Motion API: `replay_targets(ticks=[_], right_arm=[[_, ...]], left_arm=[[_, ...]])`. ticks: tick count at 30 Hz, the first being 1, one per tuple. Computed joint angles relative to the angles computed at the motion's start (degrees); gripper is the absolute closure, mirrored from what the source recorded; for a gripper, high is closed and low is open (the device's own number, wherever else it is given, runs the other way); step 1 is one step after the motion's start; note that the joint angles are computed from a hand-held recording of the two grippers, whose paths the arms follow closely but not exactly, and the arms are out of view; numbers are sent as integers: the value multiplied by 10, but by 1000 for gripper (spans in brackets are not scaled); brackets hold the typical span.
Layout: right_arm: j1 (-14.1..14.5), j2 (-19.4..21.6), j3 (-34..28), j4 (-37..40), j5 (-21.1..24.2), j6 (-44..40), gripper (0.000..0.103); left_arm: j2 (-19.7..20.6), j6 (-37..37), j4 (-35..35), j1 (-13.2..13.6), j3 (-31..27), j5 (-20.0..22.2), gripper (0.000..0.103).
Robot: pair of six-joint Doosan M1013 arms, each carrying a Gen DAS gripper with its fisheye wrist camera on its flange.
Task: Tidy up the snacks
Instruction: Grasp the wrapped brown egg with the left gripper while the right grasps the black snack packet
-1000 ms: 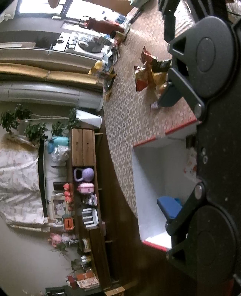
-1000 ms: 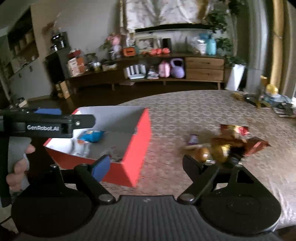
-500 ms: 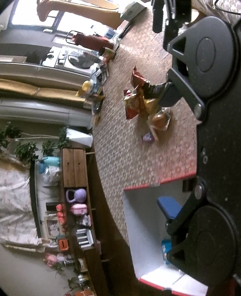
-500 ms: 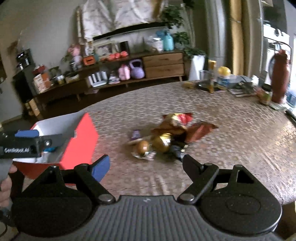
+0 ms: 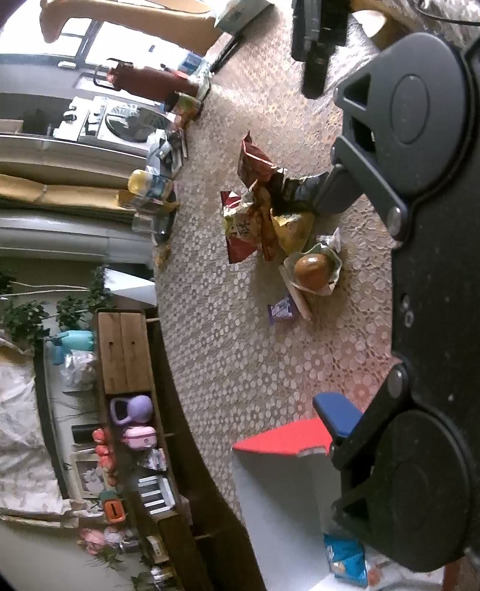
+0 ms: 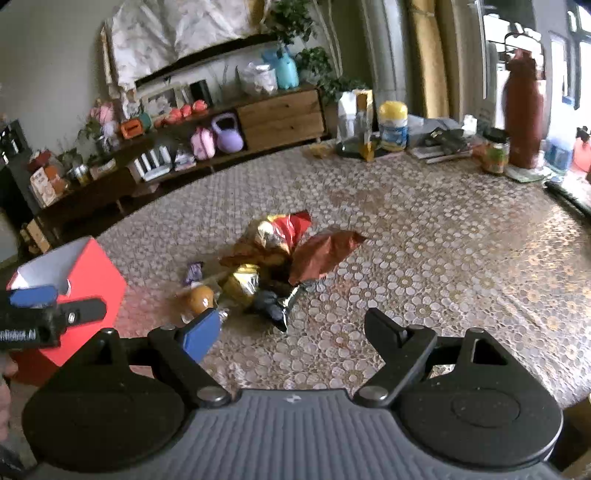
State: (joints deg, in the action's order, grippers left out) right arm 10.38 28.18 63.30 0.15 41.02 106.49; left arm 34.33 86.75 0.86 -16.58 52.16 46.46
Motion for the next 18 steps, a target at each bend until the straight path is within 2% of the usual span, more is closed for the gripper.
replay_targets(ticks=[9,15,18], right_arm=[[-4,37,-28,37,15,-38,17],[-4,61,-50,58,17,-56,18],[-4,75,-67,61,25,-59,18]], left_arm=[[63,-20,13,-13,-91,69,3],[110,-19,3,-16,-167,128,10],[136,-26,-8,-14,-210,165,18]])
